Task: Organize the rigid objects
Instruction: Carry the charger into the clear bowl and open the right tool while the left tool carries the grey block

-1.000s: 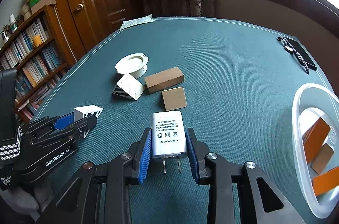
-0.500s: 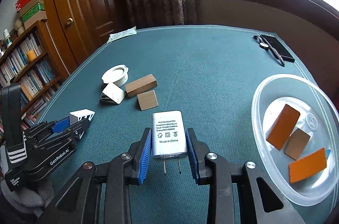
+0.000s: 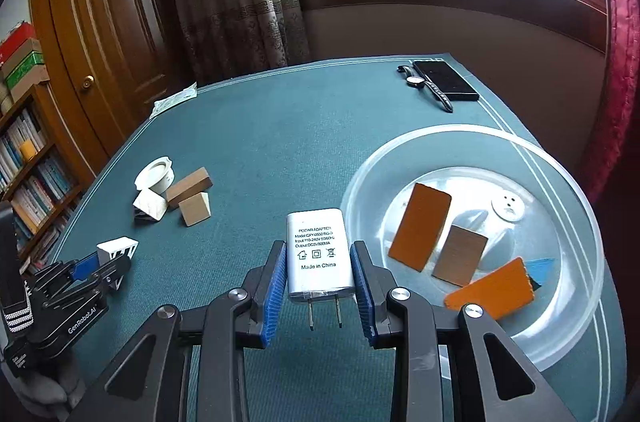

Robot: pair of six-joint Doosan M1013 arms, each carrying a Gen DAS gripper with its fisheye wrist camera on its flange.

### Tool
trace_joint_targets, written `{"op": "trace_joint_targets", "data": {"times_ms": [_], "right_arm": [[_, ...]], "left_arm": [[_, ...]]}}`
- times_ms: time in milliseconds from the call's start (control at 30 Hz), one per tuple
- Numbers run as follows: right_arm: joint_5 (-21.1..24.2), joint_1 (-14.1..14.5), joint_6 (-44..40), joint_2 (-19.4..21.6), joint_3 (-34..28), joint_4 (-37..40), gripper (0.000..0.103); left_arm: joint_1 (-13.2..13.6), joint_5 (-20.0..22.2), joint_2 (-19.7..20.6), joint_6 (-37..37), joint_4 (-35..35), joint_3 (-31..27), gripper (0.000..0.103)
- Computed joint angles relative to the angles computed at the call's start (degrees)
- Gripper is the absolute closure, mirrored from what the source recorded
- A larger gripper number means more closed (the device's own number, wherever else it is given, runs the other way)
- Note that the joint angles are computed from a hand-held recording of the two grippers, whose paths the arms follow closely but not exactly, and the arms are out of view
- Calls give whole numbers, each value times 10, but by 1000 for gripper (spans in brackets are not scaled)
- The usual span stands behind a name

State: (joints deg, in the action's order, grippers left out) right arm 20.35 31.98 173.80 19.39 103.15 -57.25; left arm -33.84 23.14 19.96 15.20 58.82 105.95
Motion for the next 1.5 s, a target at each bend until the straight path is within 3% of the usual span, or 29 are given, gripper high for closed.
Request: {"op": "trace_joint_targets", "data": {"times_ms": [333, 767, 833, 933, 1167, 1500], "right_arm": [[46, -13, 102, -18, 24, -80, 69], [76, -36, 165, -27, 46, -98, 68], [82, -36, 182, -28, 48, -109, 52], [89, -36, 196, -29, 51, -119, 49], [99, -34, 195, -28, 49, -119, 49], [114, -37, 211, -30, 51, -123, 48]], "left_arm": [[-14, -3, -1, 17, -4, -8, 72], [-32, -15, 4, 61, -20, -31, 72], [-35, -20, 5, 72, -24, -36, 72], [-39, -28, 7, 94, -35, -44, 72], [-49, -59, 14, 196, -112, -70, 72], [-57, -83, 40, 479, -377, -118, 72]]}}
